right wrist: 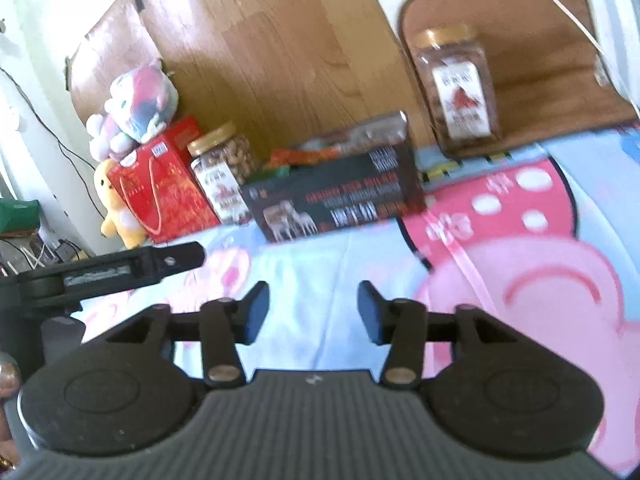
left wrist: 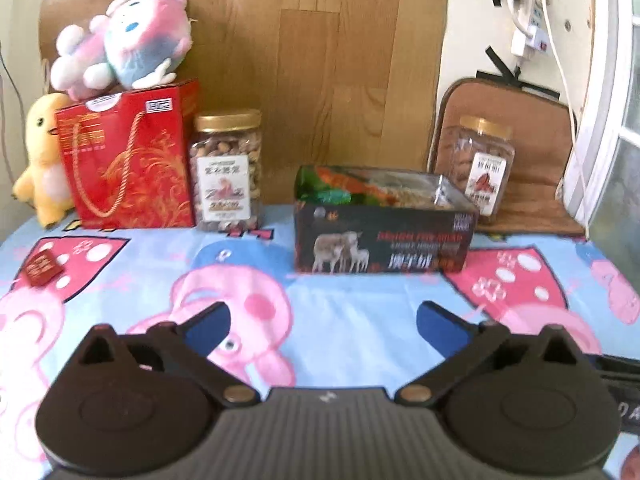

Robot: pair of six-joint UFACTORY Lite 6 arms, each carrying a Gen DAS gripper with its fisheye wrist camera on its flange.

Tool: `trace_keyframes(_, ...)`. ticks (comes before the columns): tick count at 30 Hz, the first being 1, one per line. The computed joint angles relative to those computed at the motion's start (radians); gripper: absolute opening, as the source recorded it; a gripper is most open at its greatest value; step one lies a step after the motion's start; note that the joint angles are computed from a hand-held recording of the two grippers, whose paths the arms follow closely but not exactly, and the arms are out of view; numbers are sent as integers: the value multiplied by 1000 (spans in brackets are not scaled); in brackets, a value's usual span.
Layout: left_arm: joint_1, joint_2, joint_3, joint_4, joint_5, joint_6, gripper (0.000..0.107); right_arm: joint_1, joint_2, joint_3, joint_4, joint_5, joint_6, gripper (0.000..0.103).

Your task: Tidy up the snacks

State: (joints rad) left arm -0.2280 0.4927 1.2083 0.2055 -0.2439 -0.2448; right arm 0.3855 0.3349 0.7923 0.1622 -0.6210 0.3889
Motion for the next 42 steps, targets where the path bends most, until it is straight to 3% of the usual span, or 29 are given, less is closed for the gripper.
trace_keyframes(6,-41,-94,-172,-304,-54,272,103,47,-71,-143,45,-46,21,66)
trace_keyframes(14,-95,-166,-314,-553,-156,480,103,100,-141,-244,74,-91,32,68)
trace_keyframes(27,-145,-194,-375,-727,-202,608,103,173,-204,-312,185,-138,-36,72)
trace_keyframes(42,-189,-105,-297,-943,-214,794,103,176,-186,-331,185,-177,-35,72)
